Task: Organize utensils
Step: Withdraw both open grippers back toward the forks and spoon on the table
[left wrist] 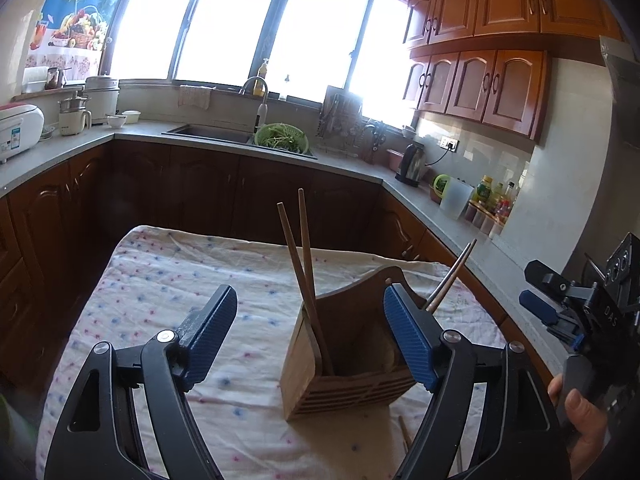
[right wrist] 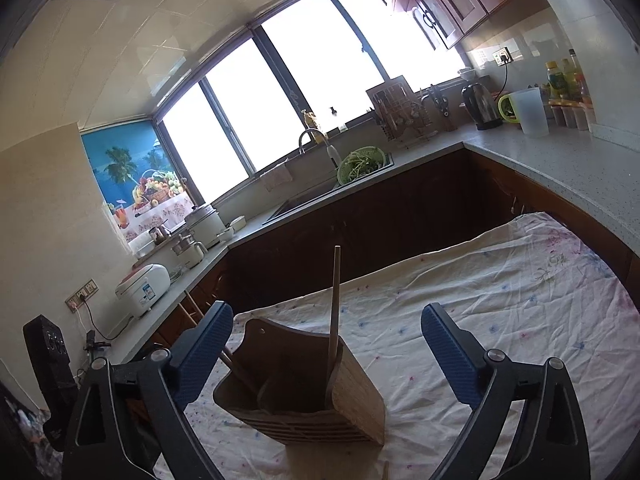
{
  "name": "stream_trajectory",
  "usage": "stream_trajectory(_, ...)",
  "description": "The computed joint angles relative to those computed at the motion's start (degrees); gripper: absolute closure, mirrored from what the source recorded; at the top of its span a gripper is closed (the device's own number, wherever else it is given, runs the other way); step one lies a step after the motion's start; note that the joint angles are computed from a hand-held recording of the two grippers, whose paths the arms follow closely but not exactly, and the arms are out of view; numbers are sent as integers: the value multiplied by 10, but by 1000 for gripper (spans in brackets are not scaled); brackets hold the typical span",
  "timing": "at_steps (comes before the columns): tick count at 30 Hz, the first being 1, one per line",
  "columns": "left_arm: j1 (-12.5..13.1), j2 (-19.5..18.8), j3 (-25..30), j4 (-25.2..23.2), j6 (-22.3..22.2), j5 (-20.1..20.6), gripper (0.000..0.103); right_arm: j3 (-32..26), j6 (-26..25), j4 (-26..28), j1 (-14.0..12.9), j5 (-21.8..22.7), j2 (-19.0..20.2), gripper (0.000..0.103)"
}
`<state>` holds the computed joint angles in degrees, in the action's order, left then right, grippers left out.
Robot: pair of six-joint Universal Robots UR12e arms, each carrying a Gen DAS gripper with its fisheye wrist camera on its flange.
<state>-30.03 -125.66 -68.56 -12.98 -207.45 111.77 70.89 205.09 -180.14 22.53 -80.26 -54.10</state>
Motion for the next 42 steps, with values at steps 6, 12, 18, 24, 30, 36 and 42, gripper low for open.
stream_trajectory(6,-9,25,-42,-2,-23,-4,21,58,-1,-14,0,8,-33,4)
stream_trajectory(12,-20,50,-86,-6,-40,-12,20,124,-2,-28,2,0,-70,4)
stream_trajectory(18,-33,70,-122,-9,-61,-13,20,186,5,-42,3,-16,-104,4)
stream_trajectory(24,-43,77,-142,-16,-76,-23,20,234,5,-45,5,-38,-127,4)
stream_trajectory(30,-47,75,-153,-34,-95,-43,20,270,17,-33,4,-52,-141,4)
stream_trajectory(36,-50,73,-153,-57,-100,-54,20,286,22,-25,3,-56,-145,4)
stream_trajectory(42,-50,66,-143,-68,-91,-64,20,283,17,-17,2,-53,-142,4)
